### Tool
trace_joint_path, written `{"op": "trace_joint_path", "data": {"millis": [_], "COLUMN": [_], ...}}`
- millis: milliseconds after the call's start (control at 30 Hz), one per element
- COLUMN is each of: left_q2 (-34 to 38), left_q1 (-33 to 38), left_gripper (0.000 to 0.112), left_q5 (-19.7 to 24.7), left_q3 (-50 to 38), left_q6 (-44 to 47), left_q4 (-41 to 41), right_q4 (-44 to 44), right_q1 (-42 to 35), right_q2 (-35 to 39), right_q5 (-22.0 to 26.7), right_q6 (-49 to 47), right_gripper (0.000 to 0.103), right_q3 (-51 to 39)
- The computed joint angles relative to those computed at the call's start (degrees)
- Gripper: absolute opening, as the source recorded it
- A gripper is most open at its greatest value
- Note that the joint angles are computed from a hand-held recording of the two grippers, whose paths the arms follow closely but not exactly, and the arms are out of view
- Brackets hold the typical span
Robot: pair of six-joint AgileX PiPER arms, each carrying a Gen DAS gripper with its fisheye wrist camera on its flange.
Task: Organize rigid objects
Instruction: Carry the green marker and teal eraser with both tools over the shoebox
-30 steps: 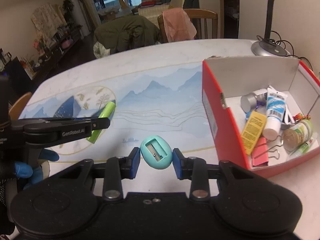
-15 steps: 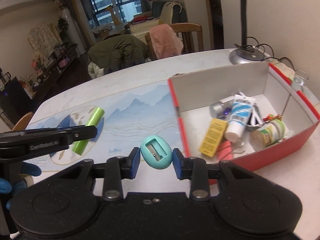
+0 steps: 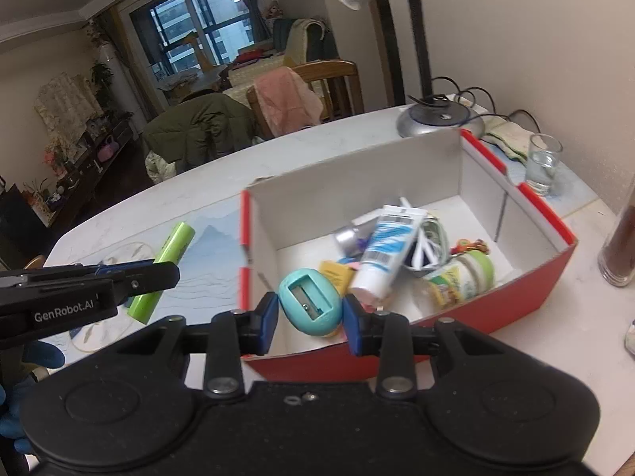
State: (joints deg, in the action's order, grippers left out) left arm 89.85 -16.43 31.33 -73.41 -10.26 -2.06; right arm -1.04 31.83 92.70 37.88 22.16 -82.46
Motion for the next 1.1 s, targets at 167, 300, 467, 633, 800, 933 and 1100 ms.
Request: {"op": "trace_joint_path", "data": {"millis": [167, 300, 467, 633, 800, 933, 1100], "left_q2": [6.0, 11.4, 18.3, 24.8, 31.5, 36.1, 40.8], "left_q1": [-3.0, -4.7, -6.0, -6.8, -6.9, -6.8, -6.6], "left_gripper": [0.016, 0.016, 0.016, 0.016, 0.016, 0.016, 0.016], "left_q5": [1.9, 4.3, 8.1, 12.3, 17.1, 20.9, 24.7], "left_q3": [-7.1, -13.7, -22.6, -31.1, -40.0, -46.5, -53.1], "left_q6": [-3.1, -3.9, -3.3, -2.8, -2.2, -1.8, -1.7], "left_q4": [3.4, 5.1, 6.1, 6.5, 6.9, 6.6, 6.2], "right_q4": [3.4, 5.9, 7.7, 8.2, 8.6, 8.9, 9.1], "right_q1": [-4.0, -6.9, -10.0, -12.1, -13.1, -13.8, -13.8], "right_q2": [0.1, 0.7, 3.0, 6.5, 10.5, 13.8, 16.9], "right_q5": [-0.4, -0.6, -0.2, 0.3, 1.3, 2.5, 4.2], "right_q6": [-5.4, -9.7, -14.4, -18.1, -21.4, -23.3, -25.4], "right_gripper": [0.034, 0.034, 0.034, 0.033, 0.033, 0.033, 0.033], "right_q3": [0.6, 0.5, -1.3, -4.3, -7.9, -10.9, -14.2]}}
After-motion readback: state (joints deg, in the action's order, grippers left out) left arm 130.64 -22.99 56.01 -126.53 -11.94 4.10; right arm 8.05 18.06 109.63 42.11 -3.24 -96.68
